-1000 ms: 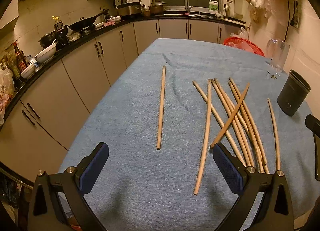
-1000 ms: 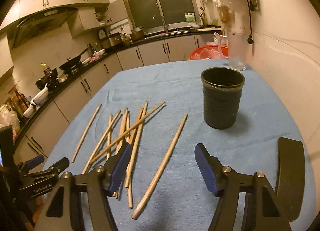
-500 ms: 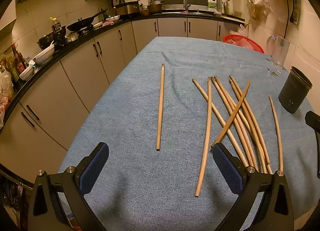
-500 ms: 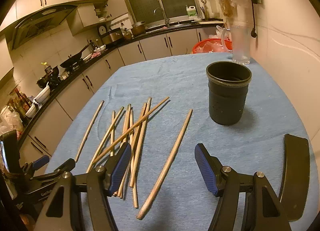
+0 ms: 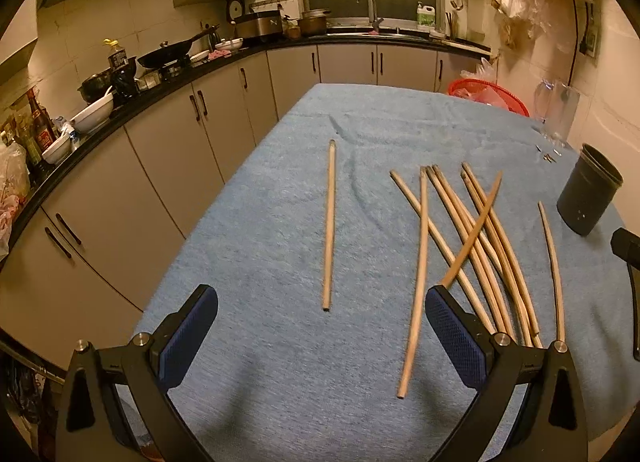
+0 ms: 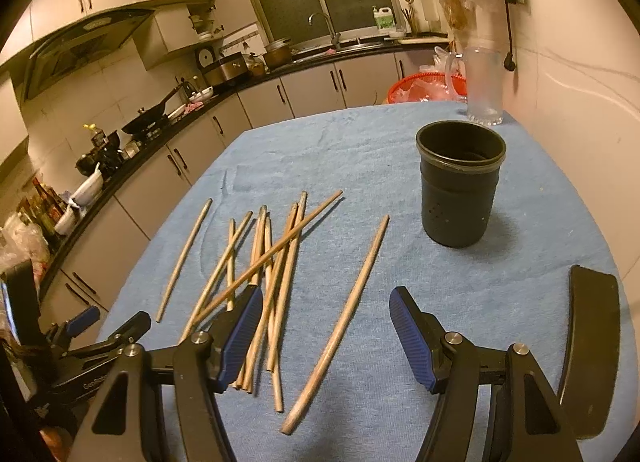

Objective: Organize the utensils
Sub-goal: 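Move both tools toward the scattered wooden chopsticks on the towel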

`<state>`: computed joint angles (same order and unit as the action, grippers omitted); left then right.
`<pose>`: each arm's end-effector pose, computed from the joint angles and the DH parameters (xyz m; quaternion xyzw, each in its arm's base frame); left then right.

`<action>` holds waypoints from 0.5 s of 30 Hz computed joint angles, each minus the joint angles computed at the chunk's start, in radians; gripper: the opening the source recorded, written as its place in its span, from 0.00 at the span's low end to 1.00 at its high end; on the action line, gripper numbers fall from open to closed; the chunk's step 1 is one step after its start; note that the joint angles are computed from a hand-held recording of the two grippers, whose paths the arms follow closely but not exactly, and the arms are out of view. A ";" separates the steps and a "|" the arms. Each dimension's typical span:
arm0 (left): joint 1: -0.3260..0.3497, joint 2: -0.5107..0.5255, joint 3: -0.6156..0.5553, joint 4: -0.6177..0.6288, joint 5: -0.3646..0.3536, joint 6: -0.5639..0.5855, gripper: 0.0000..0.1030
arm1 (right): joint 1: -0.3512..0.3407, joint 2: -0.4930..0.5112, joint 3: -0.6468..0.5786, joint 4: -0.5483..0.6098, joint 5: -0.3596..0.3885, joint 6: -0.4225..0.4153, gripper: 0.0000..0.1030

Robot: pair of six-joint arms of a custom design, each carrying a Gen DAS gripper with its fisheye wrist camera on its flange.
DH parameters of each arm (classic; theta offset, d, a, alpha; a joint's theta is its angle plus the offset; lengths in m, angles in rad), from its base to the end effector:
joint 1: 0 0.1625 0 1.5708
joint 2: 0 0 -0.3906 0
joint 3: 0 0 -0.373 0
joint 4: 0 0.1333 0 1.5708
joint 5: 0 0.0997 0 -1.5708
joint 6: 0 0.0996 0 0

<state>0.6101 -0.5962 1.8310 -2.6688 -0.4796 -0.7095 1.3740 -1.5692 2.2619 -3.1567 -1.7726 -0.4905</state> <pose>-0.3145 -0.4903 -0.0294 0.1420 0.8417 -0.3446 0.3908 0.0278 -0.4401 0.3314 0.0883 -0.8940 0.3740 0.2303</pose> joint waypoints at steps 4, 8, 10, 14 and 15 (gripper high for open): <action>0.003 0.003 -0.009 -0.007 -0.003 0.033 1.00 | 0.007 0.006 -0.023 0.037 -0.001 0.024 0.67; 0.020 -0.011 -0.020 -0.016 -0.038 0.064 1.00 | 0.022 0.026 -0.072 0.132 -0.003 0.055 0.67; 0.030 -0.019 -0.026 -0.012 -0.049 0.071 1.00 | 0.030 0.039 -0.098 0.171 0.010 0.070 0.67; 0.056 -0.035 -0.051 0.011 -0.074 0.103 1.00 | 0.057 0.082 -0.152 0.223 -0.003 0.113 0.67; 0.060 -0.038 -0.059 0.020 -0.077 0.108 1.00 | 0.064 0.097 -0.174 0.246 -0.004 0.126 0.67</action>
